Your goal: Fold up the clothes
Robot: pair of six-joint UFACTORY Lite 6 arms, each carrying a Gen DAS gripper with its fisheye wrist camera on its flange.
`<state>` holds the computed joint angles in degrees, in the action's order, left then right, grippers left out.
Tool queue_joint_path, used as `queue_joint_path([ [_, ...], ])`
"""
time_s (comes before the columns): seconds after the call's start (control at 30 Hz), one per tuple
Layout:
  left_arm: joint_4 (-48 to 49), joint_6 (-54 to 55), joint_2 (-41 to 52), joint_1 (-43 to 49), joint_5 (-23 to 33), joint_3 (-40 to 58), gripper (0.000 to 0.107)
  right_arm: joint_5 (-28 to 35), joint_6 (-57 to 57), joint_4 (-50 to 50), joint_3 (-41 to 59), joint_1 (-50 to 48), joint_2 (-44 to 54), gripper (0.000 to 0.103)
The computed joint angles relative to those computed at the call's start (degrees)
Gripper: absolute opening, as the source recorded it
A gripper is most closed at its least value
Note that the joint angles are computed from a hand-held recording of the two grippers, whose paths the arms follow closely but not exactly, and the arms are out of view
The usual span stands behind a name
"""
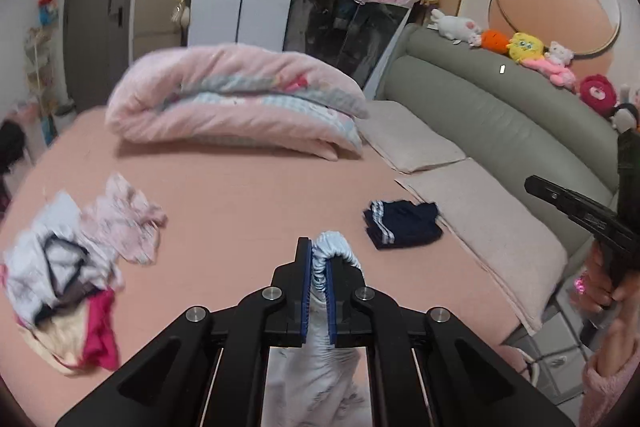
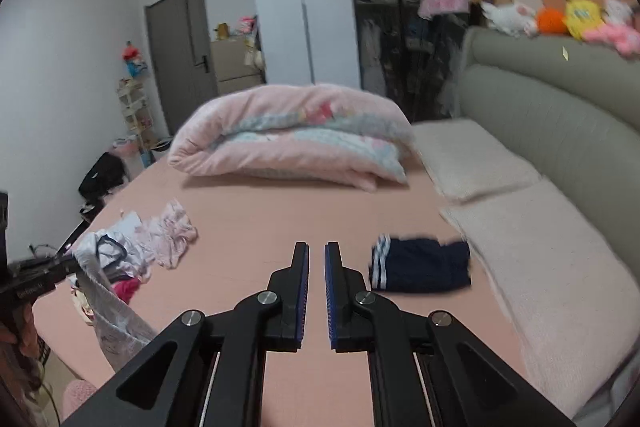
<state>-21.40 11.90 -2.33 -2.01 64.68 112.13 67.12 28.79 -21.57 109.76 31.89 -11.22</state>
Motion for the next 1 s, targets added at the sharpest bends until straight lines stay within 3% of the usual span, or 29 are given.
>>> queue_joint_path([
  [0.1, 0.0, 1.6, -3.4, -2.5, -0.3, -1.9, 0.005, 0.2, -3.3, 9.1, 3.6, 0.9, 2.9, 0.010],
  [0.23, 3.1, 1.0, -8.0, -5.4, -1.0, -5.6, 0.005, -6.9, 3.6, 5.6, -15.2, 14.3, -1.5, 0.015],
  [0.37, 2.1, 0.9, -10.8, -4.5, -0.5, -7.5, 0.005, -11.5, 13.2, 2.3, -28.1, 20.5, -2.5, 0.029],
  [0.57, 3.6, -1.2, -14.2, -6.6, -0.5, -9.9, 0.005, -19.7, 15.9, 11.4, -43.4, 16.7, -7.7, 0.033],
  [0.67, 2.9, -2.3, -15.7, -7.2, -1.0, -11.1, 0.005, -22.8, 14.7, 14.2, -47.6, 18.3, -8.8, 0.041],
  [0.73, 2.5, -3.4, -16.7, -7.6, -1.9, -12.0, 0.005, -24.3, 13.7, 15.2, -49.3, 19.7, -6.8, 0.041],
  [0.77, 0.9, -3.1, -17.0, -6.4, -1.6, -12.5, 0.005, -25.2, 13.2, 15.3, -50.1, 20.0, -5.0, 0.037],
  [0.83, -1.6, -2.2, -17.3, -4.1, -0.7, -13.8, 0.005, -25.1, 17.4, 10.6, -51.6, 21.6, -0.6, 0.014],
  [0.9, -1.0, -2.0, -18.4, -3.3, -0.9, -15.7, 0.005, -21.7, 25.8, 0.5, -51.2, 24.0, 1.0, 0.006],
  [1.0, -3.9, 1.5, -20.0, 3.4, 0.2, -15.6, 0.005, -10.1, 33.3, -13.4, -46.4, 25.1, -1.8, 0.005],
])
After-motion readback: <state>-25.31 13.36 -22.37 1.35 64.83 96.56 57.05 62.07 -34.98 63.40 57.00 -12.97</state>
